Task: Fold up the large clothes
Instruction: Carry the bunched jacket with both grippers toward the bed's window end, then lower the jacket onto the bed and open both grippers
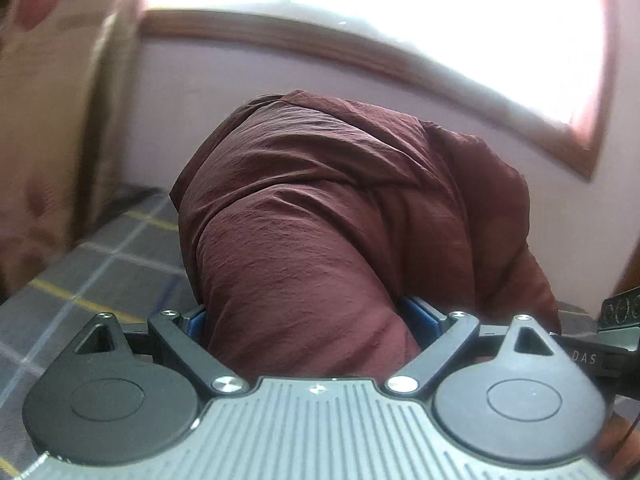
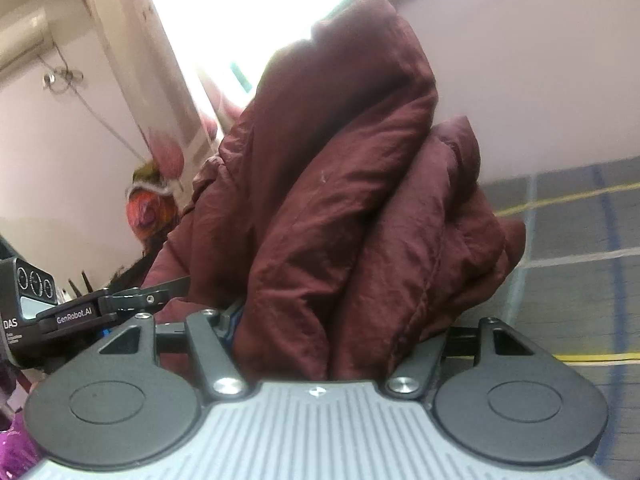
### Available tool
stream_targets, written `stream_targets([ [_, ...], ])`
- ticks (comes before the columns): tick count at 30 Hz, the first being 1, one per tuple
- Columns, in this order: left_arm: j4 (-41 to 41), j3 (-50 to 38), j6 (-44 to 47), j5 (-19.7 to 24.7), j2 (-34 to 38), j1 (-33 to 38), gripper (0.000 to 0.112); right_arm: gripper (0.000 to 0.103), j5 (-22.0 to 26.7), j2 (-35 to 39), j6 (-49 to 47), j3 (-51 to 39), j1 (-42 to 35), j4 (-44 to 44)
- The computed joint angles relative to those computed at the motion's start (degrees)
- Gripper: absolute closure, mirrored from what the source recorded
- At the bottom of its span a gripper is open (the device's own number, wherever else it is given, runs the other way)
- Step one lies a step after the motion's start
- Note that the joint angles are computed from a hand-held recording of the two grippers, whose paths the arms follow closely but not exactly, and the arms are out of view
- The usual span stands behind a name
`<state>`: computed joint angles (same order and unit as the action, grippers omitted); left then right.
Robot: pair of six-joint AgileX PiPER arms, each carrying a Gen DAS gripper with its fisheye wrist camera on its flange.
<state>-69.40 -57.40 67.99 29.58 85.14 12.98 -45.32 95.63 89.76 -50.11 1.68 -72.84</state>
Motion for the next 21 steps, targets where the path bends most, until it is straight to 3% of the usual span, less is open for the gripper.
stream_targets([
  [5, -5.55, 1.22, 8.63, 3.29, 6.73, 7.80, 0.020, 0.034, 4.80, 7.20, -1.61, -2.49, 5.28, 2.48],
  [7, -8.42, 2.12, 13.24, 5.37, 7.58, 9.50, 0.012, 0.025, 1.81, 9.20, -1.84, -1.42, 3.45, 3.45],
  [11, -13.79, 5.43, 20.67, 0.86, 5.28, 7.37, 0.009, 0.020, 3.29, 8.42, -0.54, -1.27, 2.80, 1.72],
  [14, -11.91, 5.55, 17.69, 0.21, 3.91, 7.03, 0.009, 0.011, 4.36, 6.97, 2.26, -0.80, 2.59, 1.28],
  [17, -16.35, 8.56, 24.60, -0.92, 1.19, 7.88, 0.009, 0.011, 7.45, 5.74, 2.00, -0.79, 4.64, 4.11],
  [21, -22.11, 12.94, 33.09, -5.84, -4.50, 5.74, 0.009, 0.010, 15.57, -0.05, -0.21, 1.37, 9.28, 6.22],
])
